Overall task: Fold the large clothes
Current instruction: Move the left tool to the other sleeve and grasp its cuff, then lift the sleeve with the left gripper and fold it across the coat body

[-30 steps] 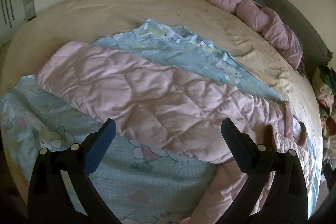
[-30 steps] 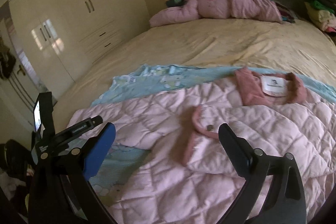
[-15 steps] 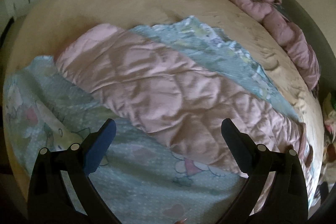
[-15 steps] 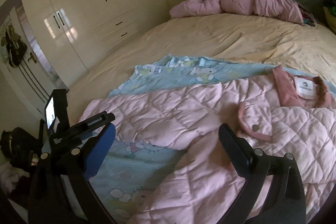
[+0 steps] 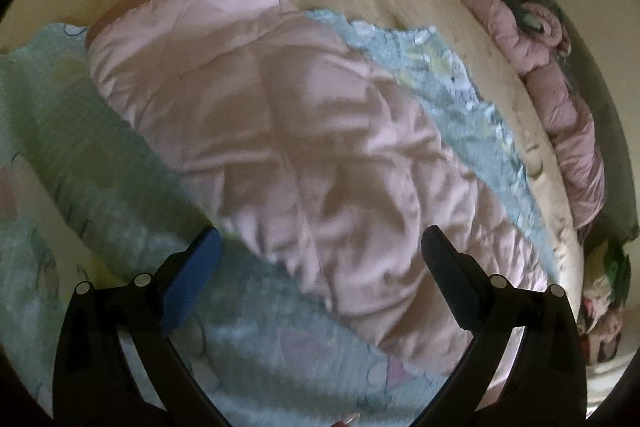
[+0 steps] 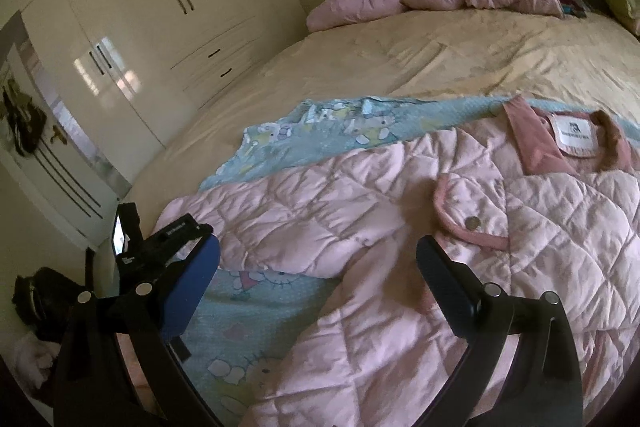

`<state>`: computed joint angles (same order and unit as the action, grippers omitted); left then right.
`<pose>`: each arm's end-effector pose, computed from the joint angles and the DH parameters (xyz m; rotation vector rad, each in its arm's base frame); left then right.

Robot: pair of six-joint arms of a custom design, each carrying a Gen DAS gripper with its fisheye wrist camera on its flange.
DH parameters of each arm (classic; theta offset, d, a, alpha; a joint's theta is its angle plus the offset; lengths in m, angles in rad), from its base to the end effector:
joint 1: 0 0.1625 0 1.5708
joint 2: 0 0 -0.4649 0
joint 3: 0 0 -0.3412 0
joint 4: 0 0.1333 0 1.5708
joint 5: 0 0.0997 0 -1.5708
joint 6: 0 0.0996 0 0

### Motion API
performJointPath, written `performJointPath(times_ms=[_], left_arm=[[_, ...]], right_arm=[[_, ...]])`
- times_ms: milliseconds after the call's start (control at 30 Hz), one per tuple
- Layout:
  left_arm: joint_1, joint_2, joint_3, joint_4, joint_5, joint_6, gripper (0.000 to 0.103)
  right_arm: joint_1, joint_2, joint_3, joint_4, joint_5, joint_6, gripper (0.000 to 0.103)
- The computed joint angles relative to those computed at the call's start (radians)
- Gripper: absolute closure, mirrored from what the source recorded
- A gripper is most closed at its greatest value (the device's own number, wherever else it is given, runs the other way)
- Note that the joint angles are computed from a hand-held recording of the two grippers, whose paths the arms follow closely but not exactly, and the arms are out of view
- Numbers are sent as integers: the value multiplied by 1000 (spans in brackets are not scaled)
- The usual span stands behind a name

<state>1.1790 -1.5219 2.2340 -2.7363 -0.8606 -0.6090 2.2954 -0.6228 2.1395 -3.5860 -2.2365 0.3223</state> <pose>0.0291 -0.4488 0.3797 -0.4950 2.5204 -0.9732 0.3991 -0.3426 0.0718 0.2976 -2.6133 1.0304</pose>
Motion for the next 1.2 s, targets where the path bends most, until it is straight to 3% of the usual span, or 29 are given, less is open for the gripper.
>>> performJointPath(times_ms=[167, 233, 267, 300, 367, 667, 900, 1200], left_arm=[[51, 30, -8, -146, -63, 97, 10], [52, 36, 7, -225, -66, 134, 32], [46, 35, 6, -223, -53, 138, 62], [43, 33, 10, -247, -63, 157, 75], [10, 24, 25, -294, -48, 193, 85], [-168, -55, 62, -400, -13, 289, 90], [-353, -87, 110, -453, 30, 332, 91], [-504, -47, 153, -522, -21, 375, 91]], right_arm=[[-9, -28, 53, -29, -6, 21, 5], [-14, -37, 70, -30, -7, 27, 5], [-16, -41, 81, -34, -8, 30, 5], [-18, -44, 89, -39, -10, 32, 5], [-20, -48, 113, -52, -19, 42, 5], [0, -80, 233, -161, -59, 107, 5], [55, -122, 354, -272, -132, 183, 5], [131, -203, 530, -277, -266, 382, 5]])
